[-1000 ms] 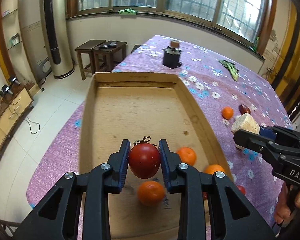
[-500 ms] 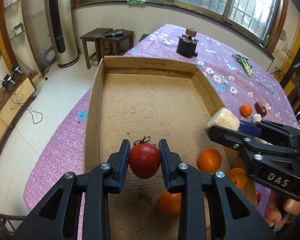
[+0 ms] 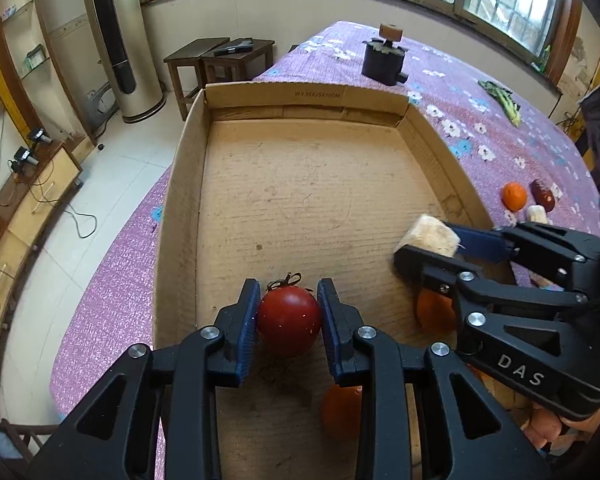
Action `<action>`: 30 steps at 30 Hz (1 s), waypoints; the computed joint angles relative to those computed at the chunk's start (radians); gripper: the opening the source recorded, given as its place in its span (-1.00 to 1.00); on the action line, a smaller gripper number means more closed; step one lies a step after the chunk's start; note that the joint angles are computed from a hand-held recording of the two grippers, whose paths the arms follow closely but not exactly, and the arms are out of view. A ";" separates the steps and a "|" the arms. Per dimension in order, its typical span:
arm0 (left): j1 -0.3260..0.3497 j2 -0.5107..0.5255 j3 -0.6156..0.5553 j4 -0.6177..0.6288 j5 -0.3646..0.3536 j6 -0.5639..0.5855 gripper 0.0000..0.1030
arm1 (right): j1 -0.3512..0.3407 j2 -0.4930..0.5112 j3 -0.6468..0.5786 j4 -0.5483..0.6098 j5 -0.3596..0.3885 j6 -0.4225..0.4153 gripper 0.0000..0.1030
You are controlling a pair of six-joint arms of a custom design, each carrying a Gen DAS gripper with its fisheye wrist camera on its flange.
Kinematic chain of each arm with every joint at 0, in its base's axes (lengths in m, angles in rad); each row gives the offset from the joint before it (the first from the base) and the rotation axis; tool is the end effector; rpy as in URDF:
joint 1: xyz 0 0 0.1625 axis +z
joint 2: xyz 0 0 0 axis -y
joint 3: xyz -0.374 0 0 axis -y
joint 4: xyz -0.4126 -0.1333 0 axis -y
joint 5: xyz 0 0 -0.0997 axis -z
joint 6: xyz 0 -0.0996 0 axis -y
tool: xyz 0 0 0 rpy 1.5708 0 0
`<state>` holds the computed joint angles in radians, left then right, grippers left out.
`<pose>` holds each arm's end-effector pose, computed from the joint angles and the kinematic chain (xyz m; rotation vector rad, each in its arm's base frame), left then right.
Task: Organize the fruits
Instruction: 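Carry the tomato and the wooden block over the cardboard tray, then open right tool dropping the wooden block while left tool releases the tomato into tray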
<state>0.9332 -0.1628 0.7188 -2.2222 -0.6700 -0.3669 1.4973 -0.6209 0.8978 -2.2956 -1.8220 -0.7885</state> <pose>-0.3210 -0.7884 -0.0467 0.2597 2.3037 -0.6365 0.0471 -0.8384 0.2235 0.8720 -2.5562 0.4163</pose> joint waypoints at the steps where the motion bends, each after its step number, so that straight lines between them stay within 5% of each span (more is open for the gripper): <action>1: 0.000 -0.002 0.003 0.000 0.000 -0.003 -0.47 | 0.002 0.000 0.000 -0.005 -0.006 -0.002 -0.26; 7: -0.003 -0.036 0.050 -0.023 -0.017 -0.032 -0.43 | -0.001 -0.040 0.043 -0.025 0.012 -0.004 -0.24; 11: -0.020 -0.050 0.087 -0.085 0.019 -0.017 0.07 | -0.005 -0.093 0.096 -0.053 0.040 0.003 -0.18; 30: -0.088 -0.028 0.090 -0.141 0.014 0.056 0.08 | -0.091 -0.386 0.361 -0.178 0.136 0.047 -0.07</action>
